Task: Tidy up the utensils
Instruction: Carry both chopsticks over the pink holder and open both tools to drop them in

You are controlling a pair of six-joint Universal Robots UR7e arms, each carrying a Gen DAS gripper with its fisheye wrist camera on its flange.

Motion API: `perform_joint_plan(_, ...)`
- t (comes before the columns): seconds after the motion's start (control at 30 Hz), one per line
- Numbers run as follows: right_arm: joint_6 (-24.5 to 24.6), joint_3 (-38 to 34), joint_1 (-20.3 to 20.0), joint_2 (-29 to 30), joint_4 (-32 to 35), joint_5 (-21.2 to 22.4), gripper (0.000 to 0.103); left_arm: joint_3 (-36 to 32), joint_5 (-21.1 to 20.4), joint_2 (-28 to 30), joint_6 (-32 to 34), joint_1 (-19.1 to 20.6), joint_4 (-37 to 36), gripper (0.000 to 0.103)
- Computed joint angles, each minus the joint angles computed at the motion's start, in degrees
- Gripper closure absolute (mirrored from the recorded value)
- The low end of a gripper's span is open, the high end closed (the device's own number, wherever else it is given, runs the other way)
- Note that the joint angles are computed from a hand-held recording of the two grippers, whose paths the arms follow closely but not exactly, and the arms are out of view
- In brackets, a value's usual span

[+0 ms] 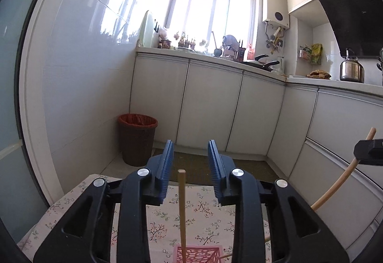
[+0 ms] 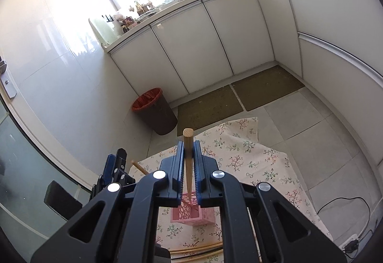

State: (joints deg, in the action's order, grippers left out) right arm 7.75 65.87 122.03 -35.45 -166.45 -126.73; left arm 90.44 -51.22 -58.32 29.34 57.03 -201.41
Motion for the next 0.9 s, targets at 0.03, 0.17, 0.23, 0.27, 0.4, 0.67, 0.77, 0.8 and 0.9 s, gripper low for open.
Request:
perform_joint_plan(0.03, -0.09, -0.33, 0.04, 0.24, 0.19, -0.14, 0.095, 0.56, 0.01, -1.04, -0.54, -0.32, 0.11, 0.071)
perform_joint_plan(0.17, -0.78, -1.09, 0.37, 0.97, 0.34, -0.69, 0.095, 2.26, 0.52, -4.97, -1.14, -2.07, -0.01, 0.067)
perform_joint_plan(0.23, -0.93, -2.27, 0.63, 1.73, 1.01, -0.75, 0.095, 3.26, 1.25, -7.00, -1.82, -2.80, 0.25, 0.066)
perform_joint_plan(0.27, -1.11, -2.48, 0.75, 1.95, 1.10, -0.88, 0.095, 3.50, 2.12, -7.66, -1.86, -3.15, 0.33, 0.066)
perform_joint_plan(0.4, -1.47, -4.43, 0.98, 3.72, 2.38, -1.29, 0.095, 5.22, 4.45, -10.41, -3.36, -3.63, 2.23, 0.061)
perform_joint_plan(0.67, -5.41, -8.47, 0.53, 8.57, 4.35, -2.76, 0.092, 6.09, 8.50, -11.56, -5.67, -2.53, 7.12, 0.055)
perform_joint_plan(0.77, -6.39, -6.83, 1.16, 7.96, 2.36, -4.85, 0.090, 6.67, 9.46, -12.08, -5.89, -3.05, 9.29, 0.054)
perform_joint_plan(0.8, -6.53, -6.12, 1.42, 7.58, 1.85, -5.56, 0.088, 6.96, 9.54, -12.38, -6.19, -3.28, 9.94, 0.051)
perform_joint_plan(0.9, -7.39, -3.52, 2.29, 6.41, -1.28, -8.17, 0.071, 8.10, 9.90, -13.37, -6.78, -4.31, 11.74, 0.042)
